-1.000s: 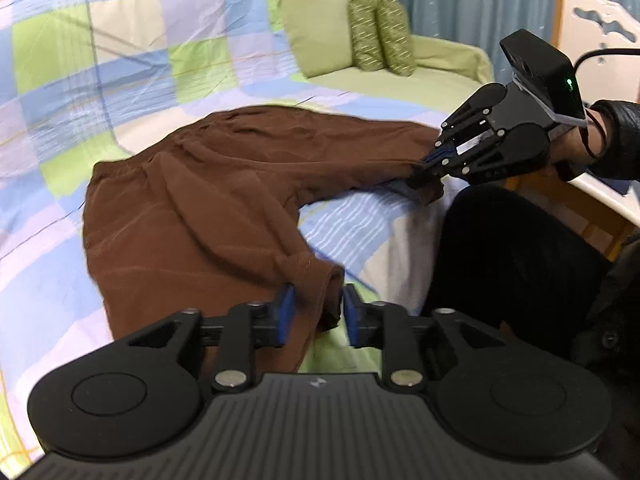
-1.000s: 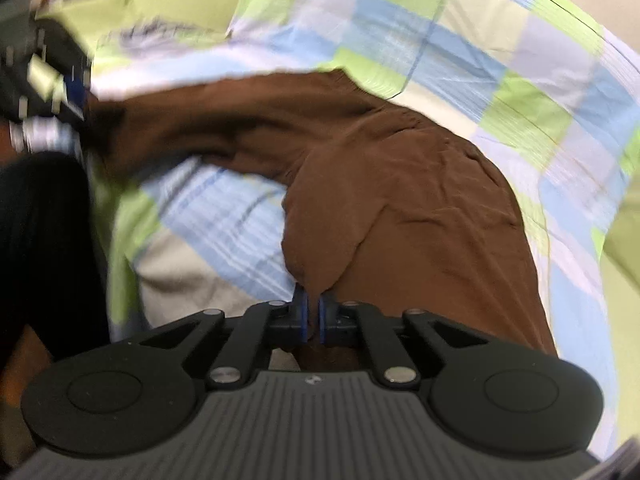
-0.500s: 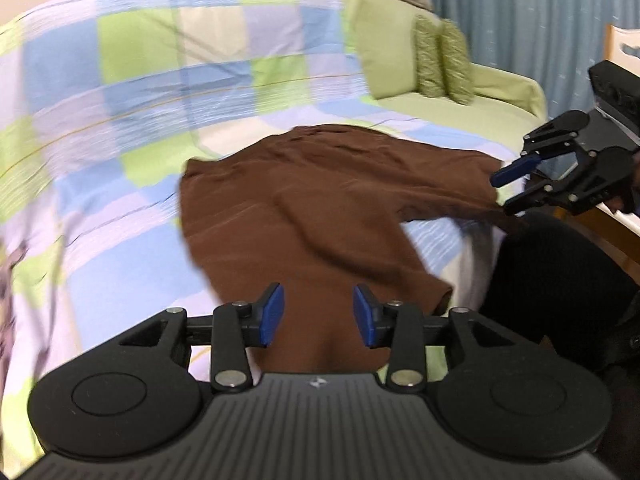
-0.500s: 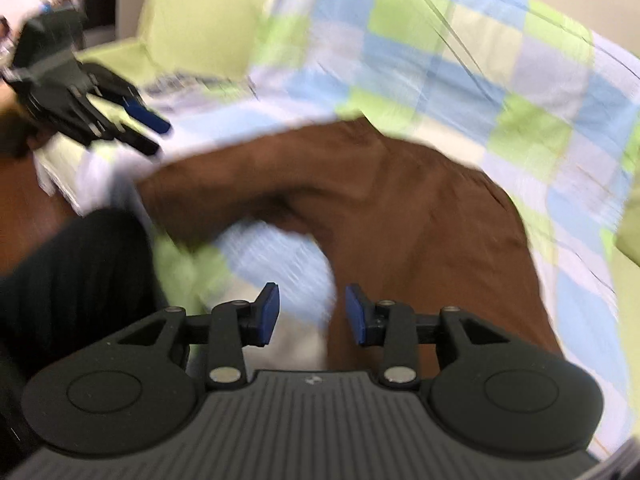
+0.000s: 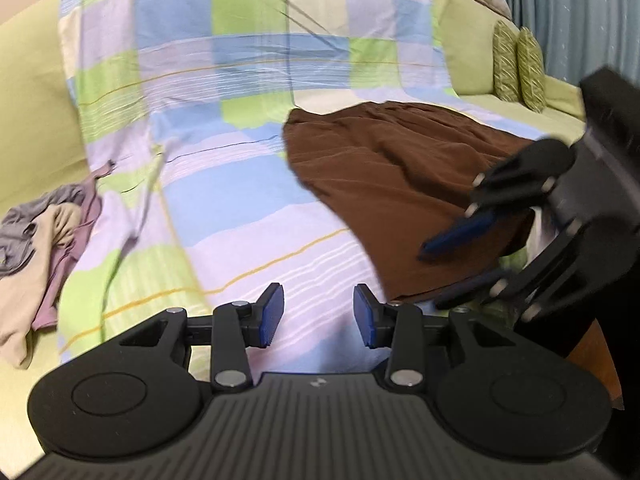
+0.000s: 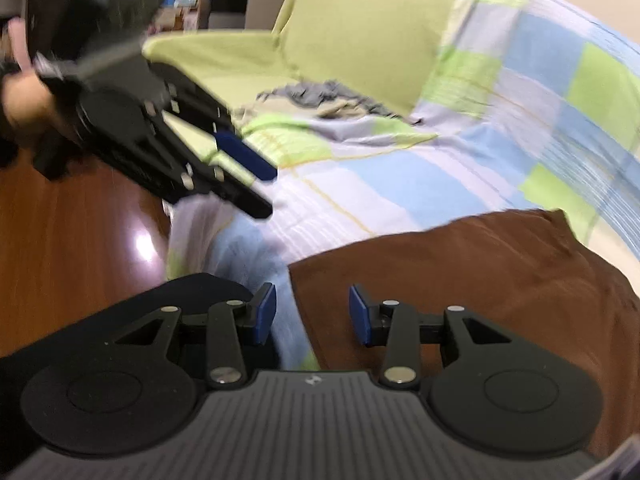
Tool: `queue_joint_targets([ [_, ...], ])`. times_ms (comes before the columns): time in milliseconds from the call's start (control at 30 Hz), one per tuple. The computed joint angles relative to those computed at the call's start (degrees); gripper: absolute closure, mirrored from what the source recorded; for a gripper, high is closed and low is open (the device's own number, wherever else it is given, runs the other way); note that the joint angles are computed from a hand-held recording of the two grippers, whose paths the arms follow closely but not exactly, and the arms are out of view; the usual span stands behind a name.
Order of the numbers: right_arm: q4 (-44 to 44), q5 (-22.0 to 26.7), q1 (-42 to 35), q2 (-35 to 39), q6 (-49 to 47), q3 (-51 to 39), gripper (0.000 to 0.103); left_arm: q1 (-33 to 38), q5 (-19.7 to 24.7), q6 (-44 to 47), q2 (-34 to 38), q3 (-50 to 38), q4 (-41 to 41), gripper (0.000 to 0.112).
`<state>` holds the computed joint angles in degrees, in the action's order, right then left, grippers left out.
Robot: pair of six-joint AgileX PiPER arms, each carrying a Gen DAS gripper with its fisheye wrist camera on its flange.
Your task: Fold clothes
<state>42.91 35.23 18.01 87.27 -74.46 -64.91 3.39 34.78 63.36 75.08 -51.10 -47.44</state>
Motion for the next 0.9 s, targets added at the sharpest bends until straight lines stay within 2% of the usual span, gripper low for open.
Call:
queue_joint_targets([
  [133, -20.09, -14.11, 10.32, 3.21, 13.55, 1.76, 0.066, 3.77, 1.34, 6.72, 1.18, -0.01, -4.92, 0.065],
  [200, -30.21, -20.88, 13.69, 3.46, 16.08, 4.75, 0.064, 4.50, 1.46, 8.91, 2.13, -0.44, -6.45, 0.065],
  [233, -32.32, -22.72, 14.34, 3.27, 15.94, 5.83, 0.064, 4.82, 1.50, 10.07, 2.49, -0.53, -7.15, 0.065],
  [267, -32.13, -22.72, 14.37, 3.16, 15.91, 5.82, 0.069, 4.96, 1.48, 11.95, 2.91, -0.56, -8.12, 0.064],
  [333, -24.87, -17.95, 12.50, 2.62, 14.89, 3.39, 0.088, 4.38, 0.85, 15.74, 4.28, -1.50, -9.50, 0.058],
  [367, -19.14, -14.80, 10.65, 2.21, 13.72, 1.83, 0.103, 4.00, 0.47, 17.27, 4.94, -2.05, -9.88, 0.056],
  [467, -1.96, -3.40, 1.97, 1.43, 12.28, -3.30, 0.103, 0.78, -1.62, 22.69, 9.33, -6.64, -8.60, 0.056],
  [533, 6.46, 3.78, -5.14, 0.87, 13.57, -6.89, 0.103, -1.40, -3.09, 26.61, 13.54, -11.27, -8.10, 0.056],
  [633, 11.14, 10.00, -10.71, 0.33, 14.39, -10.16, 0.102, -3.17, -2.25, 30.35, 20.44, -19.27, -6.83, 0.056],
  [800, 18.07, 19.32, -18.78, -1.59, 14.50, -13.48, 0.102, -7.77, 0.75, 33.73, 40.15, -44.49, 2.38, 0.056],
  [900, 19.14, 22.32, -20.51, -1.05, 15.65, -15.59, 0.102, -9.27, 3.90, 39.48, 49.76, -58.16, 4.55, 0.056],
])
